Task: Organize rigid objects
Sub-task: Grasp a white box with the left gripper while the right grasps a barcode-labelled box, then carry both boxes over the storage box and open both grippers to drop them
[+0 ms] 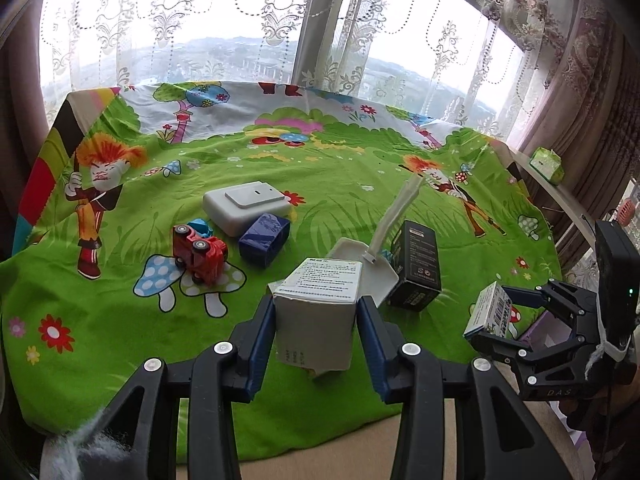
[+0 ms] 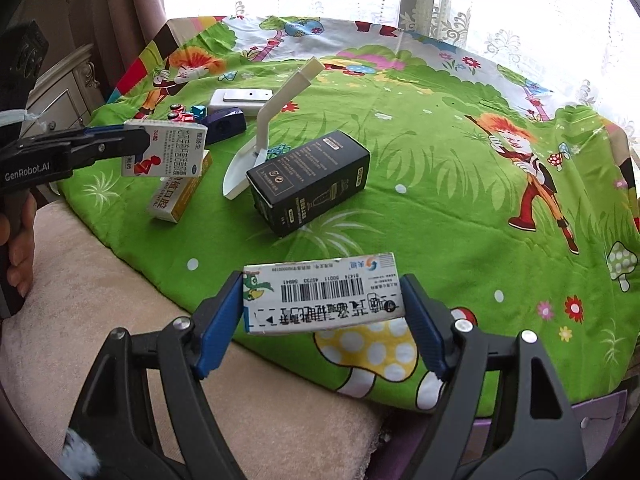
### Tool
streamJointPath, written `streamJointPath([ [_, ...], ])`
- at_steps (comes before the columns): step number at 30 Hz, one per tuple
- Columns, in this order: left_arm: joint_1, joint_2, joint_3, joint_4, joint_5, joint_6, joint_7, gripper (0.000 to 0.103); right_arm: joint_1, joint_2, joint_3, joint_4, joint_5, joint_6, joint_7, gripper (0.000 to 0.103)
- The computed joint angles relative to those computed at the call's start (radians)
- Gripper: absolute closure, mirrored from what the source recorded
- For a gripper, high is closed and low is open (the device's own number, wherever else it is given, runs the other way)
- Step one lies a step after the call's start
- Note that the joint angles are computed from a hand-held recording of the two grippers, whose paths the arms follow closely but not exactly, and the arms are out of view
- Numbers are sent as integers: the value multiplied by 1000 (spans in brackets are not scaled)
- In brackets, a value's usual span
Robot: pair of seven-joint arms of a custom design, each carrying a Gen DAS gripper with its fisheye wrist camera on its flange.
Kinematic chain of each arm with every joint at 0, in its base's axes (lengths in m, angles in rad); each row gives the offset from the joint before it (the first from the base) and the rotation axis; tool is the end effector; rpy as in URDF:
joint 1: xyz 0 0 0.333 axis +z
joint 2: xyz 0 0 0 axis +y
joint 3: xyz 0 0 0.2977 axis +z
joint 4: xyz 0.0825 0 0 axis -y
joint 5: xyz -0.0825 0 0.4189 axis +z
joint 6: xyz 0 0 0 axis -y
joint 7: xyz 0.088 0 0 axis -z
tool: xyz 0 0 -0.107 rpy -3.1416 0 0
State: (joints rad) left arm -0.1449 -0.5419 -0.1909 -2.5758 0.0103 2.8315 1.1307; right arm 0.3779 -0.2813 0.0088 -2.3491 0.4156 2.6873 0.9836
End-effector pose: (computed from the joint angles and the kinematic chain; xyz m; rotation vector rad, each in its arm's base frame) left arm 0.4408 -0.1586 0.5009 -1.8977 1.7486 -0.9308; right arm 0.5018 0.1905 0.4763 -2.2504 1.1058 -0.3760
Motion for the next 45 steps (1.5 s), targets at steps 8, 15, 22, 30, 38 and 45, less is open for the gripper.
streamJointPath([
  [8,-134,-57,64,-34,-124,-94,95,61,4,-109,-3,-87,-9,-18,54,24],
  [15,-201,-57,99,-41,-278,-150,159,62,-1,-192,-13,-151,-38,-31,117,24],
  [22,-233,-60,96,-34,-357,-142,191,62,-20,-267,-26,-208,-72,-39,180,24],
  [30,-328,13,124,36,-513,-119,307,63,-65,-343,-47,-258,-121,-45,240,24],
  [38,-353,121,85,152,-594,-139,394,63,-174,-389,-62,-282,-197,-52,329,24],
  [45,-347,219,23,262,-601,-163,448,63,-270,-400,-66,-286,-263,-42,414,24],
])
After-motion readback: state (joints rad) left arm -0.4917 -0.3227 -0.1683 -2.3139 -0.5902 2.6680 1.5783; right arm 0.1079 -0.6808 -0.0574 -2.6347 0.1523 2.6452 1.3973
